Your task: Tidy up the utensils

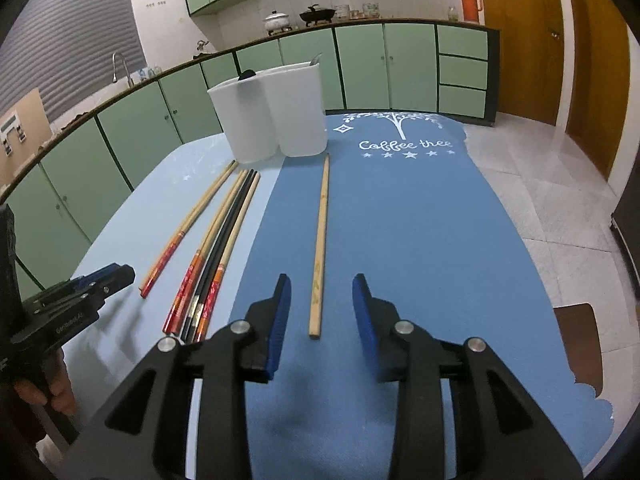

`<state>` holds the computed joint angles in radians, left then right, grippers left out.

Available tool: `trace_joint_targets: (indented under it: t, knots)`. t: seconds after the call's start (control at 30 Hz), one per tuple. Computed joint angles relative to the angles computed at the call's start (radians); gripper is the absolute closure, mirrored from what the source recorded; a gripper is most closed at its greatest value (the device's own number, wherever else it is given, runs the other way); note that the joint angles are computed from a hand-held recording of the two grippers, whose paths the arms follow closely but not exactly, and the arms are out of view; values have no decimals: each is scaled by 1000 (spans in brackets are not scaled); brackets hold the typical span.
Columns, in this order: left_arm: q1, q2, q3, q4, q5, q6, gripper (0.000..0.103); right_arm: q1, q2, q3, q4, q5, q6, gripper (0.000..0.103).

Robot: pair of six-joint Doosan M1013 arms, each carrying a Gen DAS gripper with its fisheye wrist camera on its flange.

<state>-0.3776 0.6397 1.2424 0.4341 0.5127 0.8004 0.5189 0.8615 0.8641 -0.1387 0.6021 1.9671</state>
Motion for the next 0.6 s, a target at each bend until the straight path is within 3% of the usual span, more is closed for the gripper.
trace_joint_targets:
  t: [0.27,0.6]
  knots:
    - [4,16,-12,-72,36,54,75,1,6,-6,4,30,-5,71]
    - [7,16,-10,-64,42,22,75,-1,12,-15,12,38,-8,71]
